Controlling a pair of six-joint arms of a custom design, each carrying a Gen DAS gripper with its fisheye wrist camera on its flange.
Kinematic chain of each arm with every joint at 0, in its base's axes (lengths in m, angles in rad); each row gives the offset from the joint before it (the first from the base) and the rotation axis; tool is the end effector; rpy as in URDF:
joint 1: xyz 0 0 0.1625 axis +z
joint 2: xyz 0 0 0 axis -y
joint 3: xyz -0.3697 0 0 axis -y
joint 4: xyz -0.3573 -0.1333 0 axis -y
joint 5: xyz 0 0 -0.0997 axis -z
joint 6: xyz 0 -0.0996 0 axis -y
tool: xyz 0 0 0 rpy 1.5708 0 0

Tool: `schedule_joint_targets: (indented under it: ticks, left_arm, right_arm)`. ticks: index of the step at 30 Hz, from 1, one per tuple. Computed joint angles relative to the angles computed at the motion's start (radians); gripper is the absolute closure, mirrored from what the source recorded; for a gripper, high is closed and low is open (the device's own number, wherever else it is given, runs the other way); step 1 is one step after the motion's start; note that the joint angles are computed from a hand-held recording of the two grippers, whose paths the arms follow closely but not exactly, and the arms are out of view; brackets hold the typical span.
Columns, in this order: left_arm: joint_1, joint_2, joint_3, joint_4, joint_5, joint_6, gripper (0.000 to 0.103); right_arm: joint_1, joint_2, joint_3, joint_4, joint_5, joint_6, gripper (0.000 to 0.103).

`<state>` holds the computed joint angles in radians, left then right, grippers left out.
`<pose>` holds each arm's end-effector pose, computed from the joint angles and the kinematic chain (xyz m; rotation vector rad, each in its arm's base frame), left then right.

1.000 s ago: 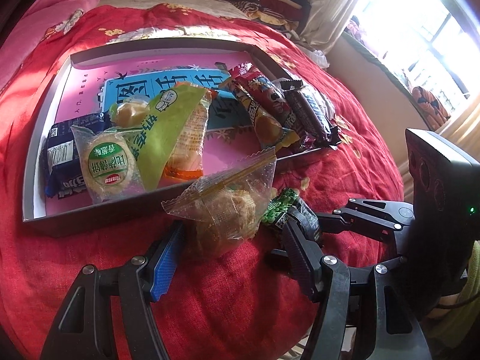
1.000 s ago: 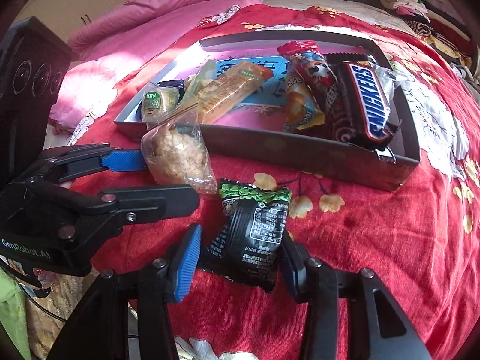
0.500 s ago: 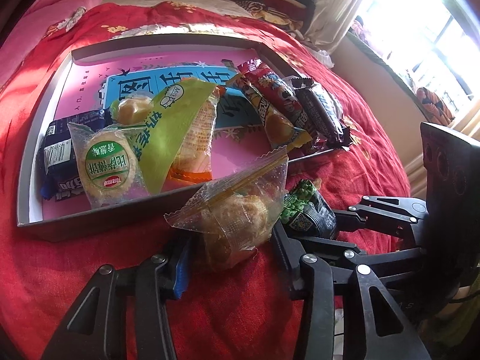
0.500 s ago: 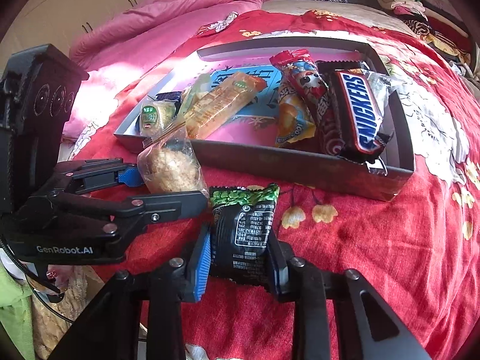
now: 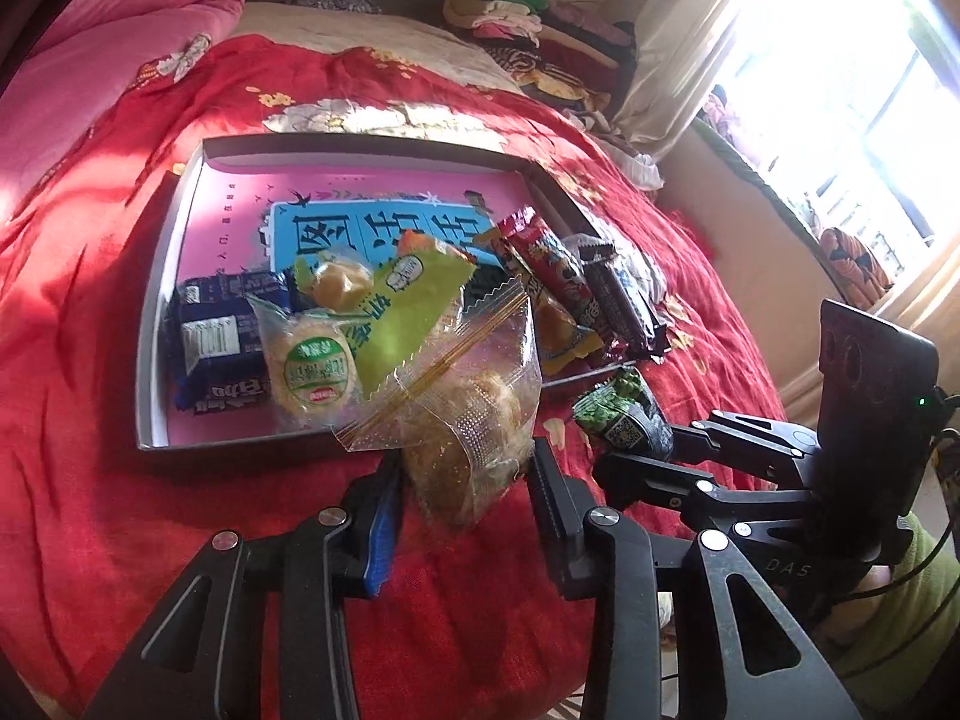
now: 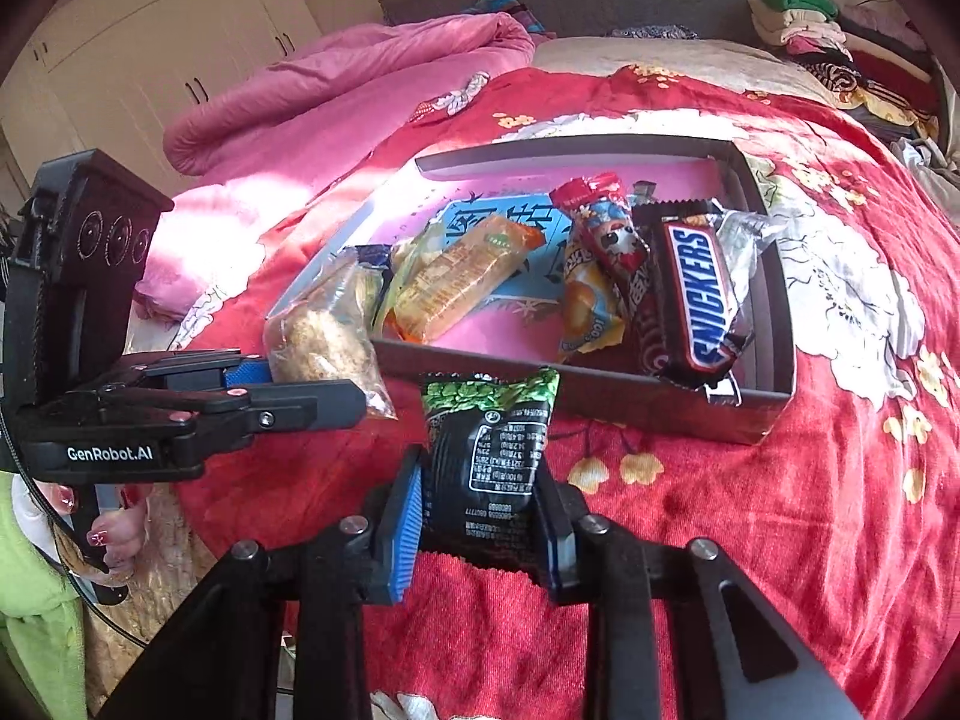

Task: Organize snacks
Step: 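Grasp clear bread bag with left tool while right tool grasps black-green snack pack, then lower bread bag into box with left tool while right tool lowers snack pack in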

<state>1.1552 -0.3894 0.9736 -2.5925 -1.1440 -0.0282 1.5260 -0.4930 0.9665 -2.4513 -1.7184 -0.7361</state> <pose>-0.1507 -0.7738 0.0659 0.3969 2.7075 -0.7231 0.0839 -0.7788 0.1235 0.9138 -2.6643 0.4582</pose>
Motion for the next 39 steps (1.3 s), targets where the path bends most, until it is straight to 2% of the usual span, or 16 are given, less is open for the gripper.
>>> schedule_joint_targets:
  ticks: [7,11,18,26,39]
  left_arm:
    - [-0.009,-0.029,0.044,-0.118,0.115,0.045,0.063]
    - [-0.001,-0.032,0.036,-0.139,0.134,0.046,0.063]
    - [0.008,-0.041,0.035,-0.191,0.172,0.053,0.063]
    - [0.012,-0.019,-0.004,-0.152,0.243,0.042,0.063]
    - [0.021,0.016,-0.066,-0.047,0.240,0.022,0.063]
  right_arm:
    - [-0.001,-0.024,0.033,-0.081,0.053,-0.006,0.071]
    - [-0.001,-0.032,0.040,-0.126,0.088,-0.006,0.071]
    - [0.000,-0.030,0.038,-0.168,0.099,-0.007,0.071]
    - [0.006,-0.004,-0.001,-0.180,0.094,-0.015,0.071]
    - [0.013,0.042,-0.067,-0.195,0.091,-0.013,0.071]
